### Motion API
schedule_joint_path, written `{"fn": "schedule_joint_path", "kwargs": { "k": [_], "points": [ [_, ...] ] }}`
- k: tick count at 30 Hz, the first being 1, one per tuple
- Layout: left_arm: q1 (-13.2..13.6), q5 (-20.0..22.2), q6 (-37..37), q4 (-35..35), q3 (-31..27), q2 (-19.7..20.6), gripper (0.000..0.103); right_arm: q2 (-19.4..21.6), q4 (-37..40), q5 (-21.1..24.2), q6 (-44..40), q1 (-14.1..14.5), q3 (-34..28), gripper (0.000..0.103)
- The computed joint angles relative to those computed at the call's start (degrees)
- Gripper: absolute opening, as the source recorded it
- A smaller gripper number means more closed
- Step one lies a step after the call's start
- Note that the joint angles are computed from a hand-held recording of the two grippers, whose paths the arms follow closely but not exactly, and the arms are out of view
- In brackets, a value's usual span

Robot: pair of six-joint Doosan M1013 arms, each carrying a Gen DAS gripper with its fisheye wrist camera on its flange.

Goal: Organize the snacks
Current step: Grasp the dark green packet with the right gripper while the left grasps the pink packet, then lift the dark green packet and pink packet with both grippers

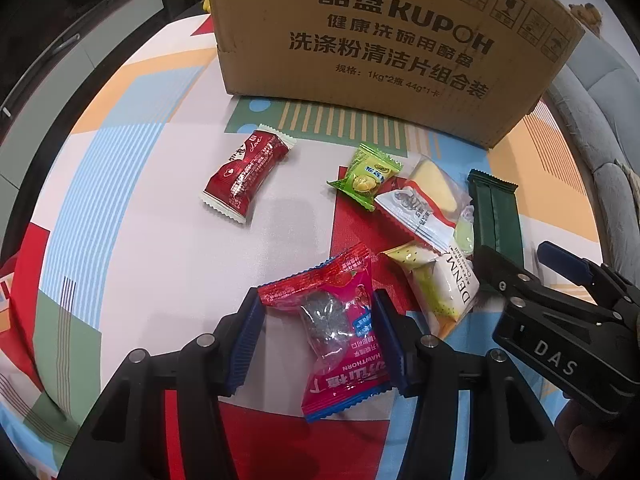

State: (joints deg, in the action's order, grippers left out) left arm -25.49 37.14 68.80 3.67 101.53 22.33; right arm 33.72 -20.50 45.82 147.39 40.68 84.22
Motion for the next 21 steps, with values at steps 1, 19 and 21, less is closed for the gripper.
{"fn": "schedule_joint_path", "kwargs": {
  "k": [1, 19, 21],
  "points": [
    [0.01, -0.02, 0.08, -0.07, -0.01, 0.01, 0.053, 0.19, 0.10, 0.28, -0.30, 0.02, -0.29, 0.079],
    [0.78, -1.04, 3.28, -1.61, -0.14, -0.07, 0.031, -0.34, -2.79, -0.67, 0.64, 0.77, -0.01, 0.045],
    [0.88, -1.01, 3.45, -1.83, -0.08, -0.12, 0.031, -0.65, -3.36, -0.91, 1.55, 0.95, 0.29, 0.045]
  ]
}}
